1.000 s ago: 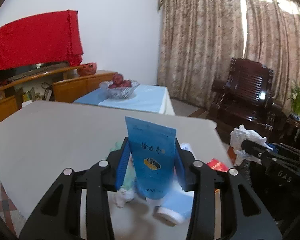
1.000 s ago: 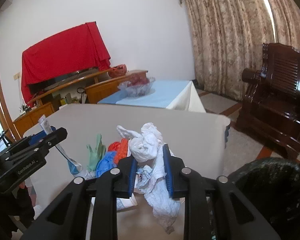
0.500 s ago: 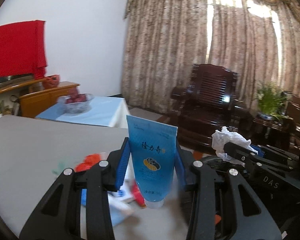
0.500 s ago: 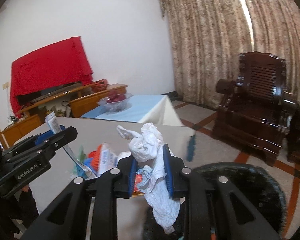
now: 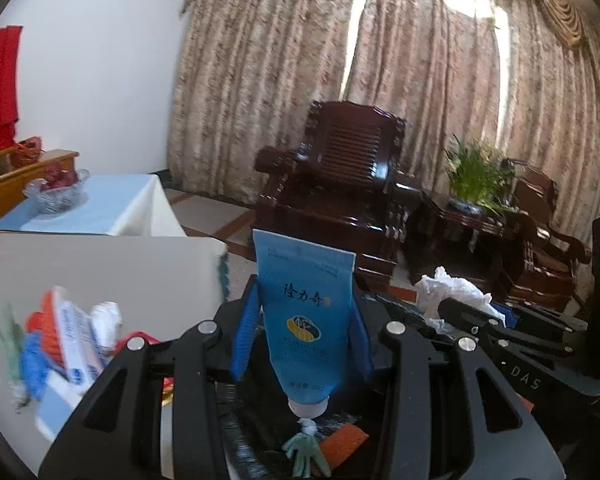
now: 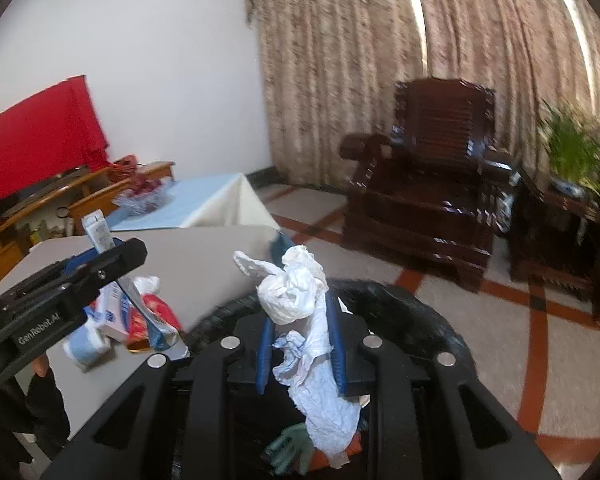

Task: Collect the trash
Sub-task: 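Carry the tube and tissues over the bin and open both grippers, then move both tools back to the remaining trash on the table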

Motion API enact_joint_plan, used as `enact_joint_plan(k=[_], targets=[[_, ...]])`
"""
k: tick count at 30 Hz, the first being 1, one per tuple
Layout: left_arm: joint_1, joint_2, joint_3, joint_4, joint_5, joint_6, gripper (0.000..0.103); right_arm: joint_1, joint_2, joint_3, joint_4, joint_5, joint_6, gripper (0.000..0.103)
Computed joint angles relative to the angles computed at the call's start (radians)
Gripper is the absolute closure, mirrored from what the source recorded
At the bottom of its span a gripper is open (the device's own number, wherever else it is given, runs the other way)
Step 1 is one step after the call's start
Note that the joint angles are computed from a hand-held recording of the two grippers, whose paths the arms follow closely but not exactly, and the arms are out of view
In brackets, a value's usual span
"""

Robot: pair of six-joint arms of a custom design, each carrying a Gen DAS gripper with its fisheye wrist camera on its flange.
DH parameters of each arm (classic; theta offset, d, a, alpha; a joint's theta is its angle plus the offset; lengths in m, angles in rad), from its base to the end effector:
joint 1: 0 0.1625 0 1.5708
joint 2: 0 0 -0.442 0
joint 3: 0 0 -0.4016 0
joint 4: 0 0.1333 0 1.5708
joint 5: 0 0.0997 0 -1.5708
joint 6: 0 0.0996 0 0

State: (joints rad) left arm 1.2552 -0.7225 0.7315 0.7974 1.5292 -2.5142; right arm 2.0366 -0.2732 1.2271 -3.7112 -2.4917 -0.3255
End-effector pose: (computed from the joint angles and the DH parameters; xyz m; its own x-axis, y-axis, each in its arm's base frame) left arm -0.0959 -0.7367 0.3103 -0.6446 0.6317 -0.4306 0.7442 0.3895 -0.5427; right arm 0.3856 -0.6469 0.0240 -0.7725 0.2602 0.5793 -0.4384 0.4413 -0.7829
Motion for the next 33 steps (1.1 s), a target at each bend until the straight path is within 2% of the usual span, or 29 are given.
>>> enact_joint_plan(k=[6, 8, 9, 10, 12, 14, 15, 17, 19, 22, 27, 33], targets=[[0.006, 0.073, -0.033, 0.055, -0.019, 0.012, 0.063, -0.035, -0.014, 0.062, 0.037, -0.011, 0.093, 0.077], [0.011, 0.086, -0.043, 0.067, -0.027, 0.018, 0.063, -0.041, -0.017, 0.075, 0.049, -0.011, 0.111, 0.072], [0.014, 0.099, -0.061, 0.088, -0.032, 0.021, 0.061, -0.044, -0.014, 0.074, 0.057, -0.017, 0.121, 0.071], [0.016, 0.108, -0.071, 0.100, -0.033, 0.020, 0.051, -0.046, -0.015, 0.080, 0.060, -0.019, 0.128, 0.067], [0.022, 0.116, -0.081, 0.112, -0.032, 0.018, 0.036, -0.047, -0.011, 0.077, 0.069, -0.029, 0.135, 0.058], [0.027, 0.116, -0.088, 0.115, -0.034, 0.020, 0.036, -0.045, -0.005, 0.071, 0.066, -0.044, 0.128, 0.044], [0.030, 0.119, -0.100, 0.124, -0.037, 0.015, 0.034, -0.044, -0.002, 0.068, 0.064, -0.050, 0.124, 0.040], [0.034, 0.114, -0.104, 0.120, -0.040, 0.004, 0.032, -0.039, 0.007, 0.053, 0.051, -0.061, 0.108, 0.028], [0.039, 0.099, -0.100, 0.103, -0.049, -0.002, 0.025, -0.032, 0.017, 0.035, 0.042, -0.070, 0.091, 0.016], [0.042, 0.066, -0.082, 0.064, -0.069, 0.002, 0.016, -0.024, 0.030, 0.007, 0.044, -0.061, 0.071, 0.007], [0.053, 0.024, -0.089, 0.026, -0.112, -0.001, 0.012, -0.010, 0.063, -0.066, 0.094, -0.021, 0.075, 0.006], [0.083, -0.013, -0.143, 0.006, -0.173, 0.017, 0.011, 0.008, 0.150, -0.242, 0.192, 0.062, 0.061, 0.006]])
